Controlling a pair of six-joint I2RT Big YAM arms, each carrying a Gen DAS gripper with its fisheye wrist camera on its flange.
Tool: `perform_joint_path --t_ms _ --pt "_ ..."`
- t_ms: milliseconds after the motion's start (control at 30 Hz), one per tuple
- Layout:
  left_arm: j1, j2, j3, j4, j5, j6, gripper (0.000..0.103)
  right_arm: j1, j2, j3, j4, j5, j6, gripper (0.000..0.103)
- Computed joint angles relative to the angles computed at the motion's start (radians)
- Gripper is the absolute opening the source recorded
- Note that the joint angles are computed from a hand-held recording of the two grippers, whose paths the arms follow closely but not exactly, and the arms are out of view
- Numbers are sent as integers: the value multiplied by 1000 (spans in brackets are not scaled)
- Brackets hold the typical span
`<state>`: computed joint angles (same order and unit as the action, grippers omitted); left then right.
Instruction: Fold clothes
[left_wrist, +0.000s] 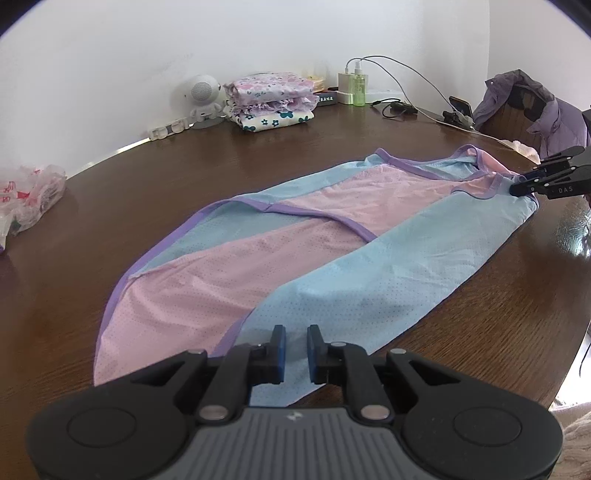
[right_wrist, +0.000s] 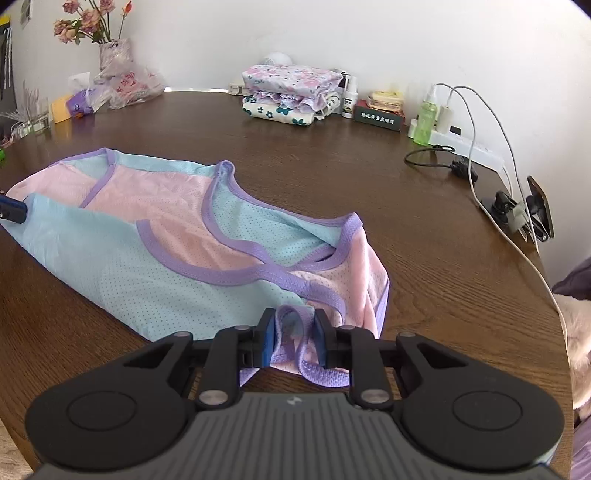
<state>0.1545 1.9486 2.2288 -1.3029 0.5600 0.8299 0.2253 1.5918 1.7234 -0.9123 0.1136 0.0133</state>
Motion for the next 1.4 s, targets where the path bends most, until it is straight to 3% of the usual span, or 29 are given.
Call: perform_joint_path --t_ms 67,167,300,400,533,700,767,1033,1233,1400 --pt "16 -4 3 6 10 -24 12 3 -7 -2 -6 3 8 21" --pt "39 -9 9 10 36 -53 12 16 -42 -28 45 -13 49 23" --pt "45 2 23 0 25 -60 14 57 -33 -8 91 -34 9 31" --pt "45 13 22 -6 13 -75 14 73 14 38 60 -7 -28 35" --pt "57 -2 -17 39 19 -105 18 59 44 56 11 26 4 35" --pt "56 5 12 0 -10 -58 18 37 13 16 -10 -32 95 39" --pt "55 3 17 -19 -21 -21 13 51 0 10 -34 -19 102 39" --pt "79 -48 -41 -45 -34 88 12 117 -98 -86 -67 36 160 39" --pt "82 -52 -41 -61 -30 103 13 141 -157 -154 -49 70 209 40" --pt "68 -29 19 -66 -24 100 17 117 -161 -118 -23 -10 225 48"
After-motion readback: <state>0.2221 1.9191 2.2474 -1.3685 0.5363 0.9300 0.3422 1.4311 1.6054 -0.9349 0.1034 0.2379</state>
